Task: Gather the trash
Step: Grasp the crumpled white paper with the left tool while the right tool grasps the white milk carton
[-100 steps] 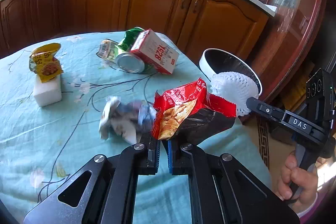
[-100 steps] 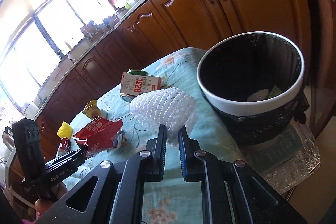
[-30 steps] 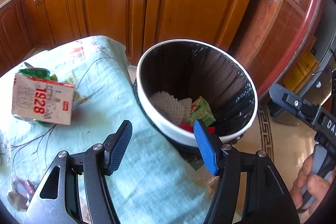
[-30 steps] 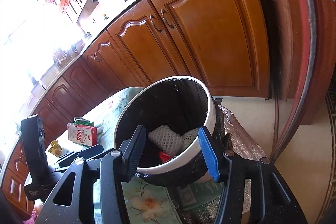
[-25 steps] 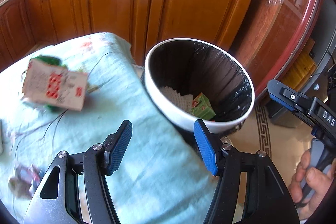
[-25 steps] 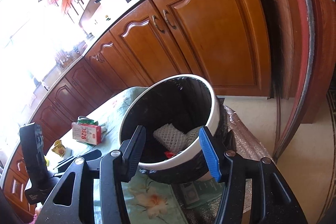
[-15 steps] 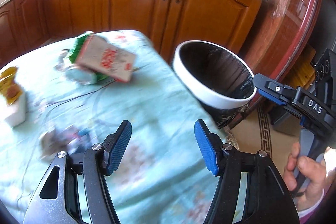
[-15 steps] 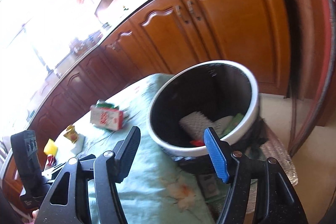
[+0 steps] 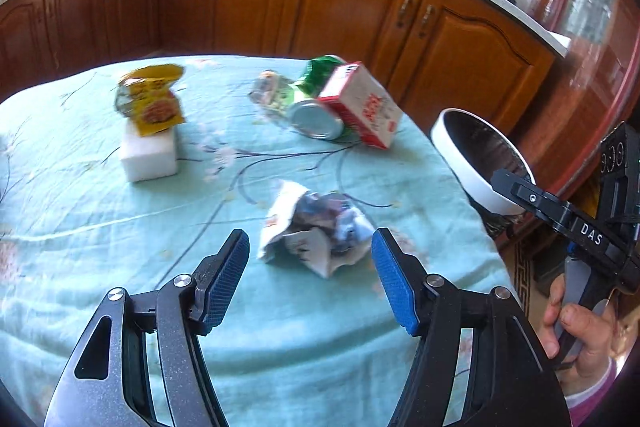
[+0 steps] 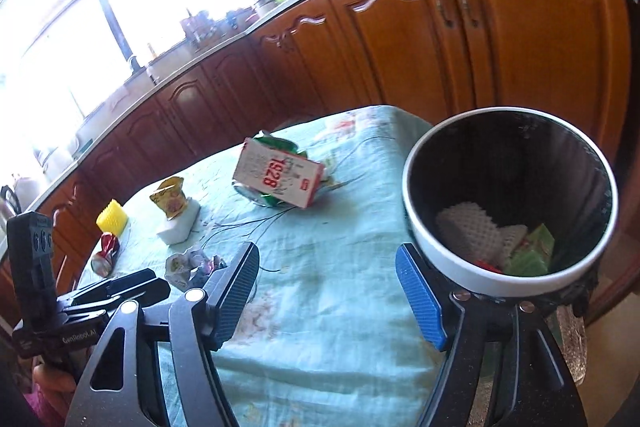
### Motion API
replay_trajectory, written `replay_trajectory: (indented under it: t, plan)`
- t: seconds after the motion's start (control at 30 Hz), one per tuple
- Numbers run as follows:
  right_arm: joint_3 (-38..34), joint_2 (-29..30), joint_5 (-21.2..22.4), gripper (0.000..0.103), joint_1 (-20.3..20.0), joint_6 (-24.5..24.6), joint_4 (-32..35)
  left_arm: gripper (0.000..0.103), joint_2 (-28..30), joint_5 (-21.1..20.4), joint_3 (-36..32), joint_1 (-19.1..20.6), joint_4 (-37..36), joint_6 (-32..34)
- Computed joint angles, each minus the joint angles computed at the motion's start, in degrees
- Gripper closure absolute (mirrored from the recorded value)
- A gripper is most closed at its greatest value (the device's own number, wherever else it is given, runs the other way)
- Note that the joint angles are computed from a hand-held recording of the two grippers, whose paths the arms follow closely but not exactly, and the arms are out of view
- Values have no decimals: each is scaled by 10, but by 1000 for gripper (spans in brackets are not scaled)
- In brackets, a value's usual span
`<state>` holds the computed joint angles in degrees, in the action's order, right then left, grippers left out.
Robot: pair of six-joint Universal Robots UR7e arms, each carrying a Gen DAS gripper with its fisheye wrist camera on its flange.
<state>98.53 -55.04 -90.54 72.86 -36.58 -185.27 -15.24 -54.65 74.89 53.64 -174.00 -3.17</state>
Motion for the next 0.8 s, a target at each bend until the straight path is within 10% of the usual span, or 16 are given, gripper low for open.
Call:
replay_trajectory:
  t: [0.8]
  plan:
    - [-237,155,-132,17,69,-233,141,38,25,-42,-71,43,85,-38]
